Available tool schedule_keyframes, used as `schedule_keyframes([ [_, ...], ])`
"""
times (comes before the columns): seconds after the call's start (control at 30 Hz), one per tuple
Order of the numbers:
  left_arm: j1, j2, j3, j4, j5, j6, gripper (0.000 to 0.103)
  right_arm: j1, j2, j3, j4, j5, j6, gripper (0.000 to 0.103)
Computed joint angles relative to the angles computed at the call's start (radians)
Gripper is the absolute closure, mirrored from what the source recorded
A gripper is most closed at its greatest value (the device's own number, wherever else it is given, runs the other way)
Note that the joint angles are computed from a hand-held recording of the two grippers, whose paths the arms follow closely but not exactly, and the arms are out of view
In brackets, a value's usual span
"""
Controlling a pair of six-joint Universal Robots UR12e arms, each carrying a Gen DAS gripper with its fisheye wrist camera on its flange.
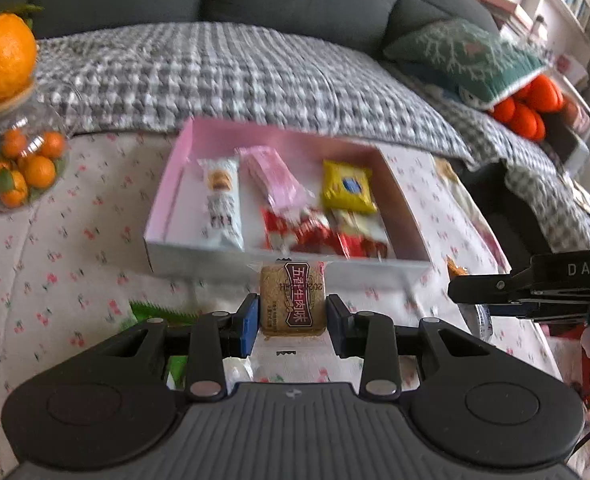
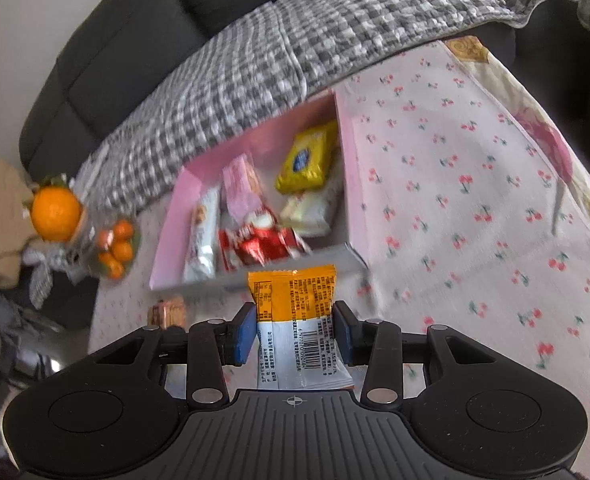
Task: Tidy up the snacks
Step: 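Carry both snacks into the pink box and open both tools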
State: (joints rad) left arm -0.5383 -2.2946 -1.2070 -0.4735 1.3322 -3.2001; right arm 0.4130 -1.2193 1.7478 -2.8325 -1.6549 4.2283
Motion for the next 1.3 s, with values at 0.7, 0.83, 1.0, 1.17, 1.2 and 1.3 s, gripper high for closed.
schedule_keyframes([
  [0.7,-0.016,-0.218,0.354,-0.071,-0.005,0.116,0.07,-0.037,0.107,-0.054,-0.175,-0.055,0.221,0.063],
  [0.83,-0.02,-0.258,0.421,-0.109,-0.008,0.148,0.07,-0.04,0.112,-0.06,-0.161,-0.061,0.233,0.063],
  [1.0,-0.025,-0.308,0.502,-0.151,-0.011,0.163,0.07,-0.042,0.119,-0.064,-0.17,-0.075,0.247,0.062],
  [1.17,-0.029,-0.341,0.555,-0.174,-0.009,0.164,0.07,-0.044,0.123,-0.063,-0.169,-0.084,0.252,0.06],
  [1.2,-0.029,-0.344,0.558,-0.172,-0.011,0.168,0.07,-0.044,0.122,-0.062,-0.169,-0.088,0.254,0.06],
  [1.3,-0.032,-0.348,0.56,-0.146,-0.005,0.178,0.067,-0.047,0.119,-0.058,-0.164,-0.095,0.27,0.053],
])
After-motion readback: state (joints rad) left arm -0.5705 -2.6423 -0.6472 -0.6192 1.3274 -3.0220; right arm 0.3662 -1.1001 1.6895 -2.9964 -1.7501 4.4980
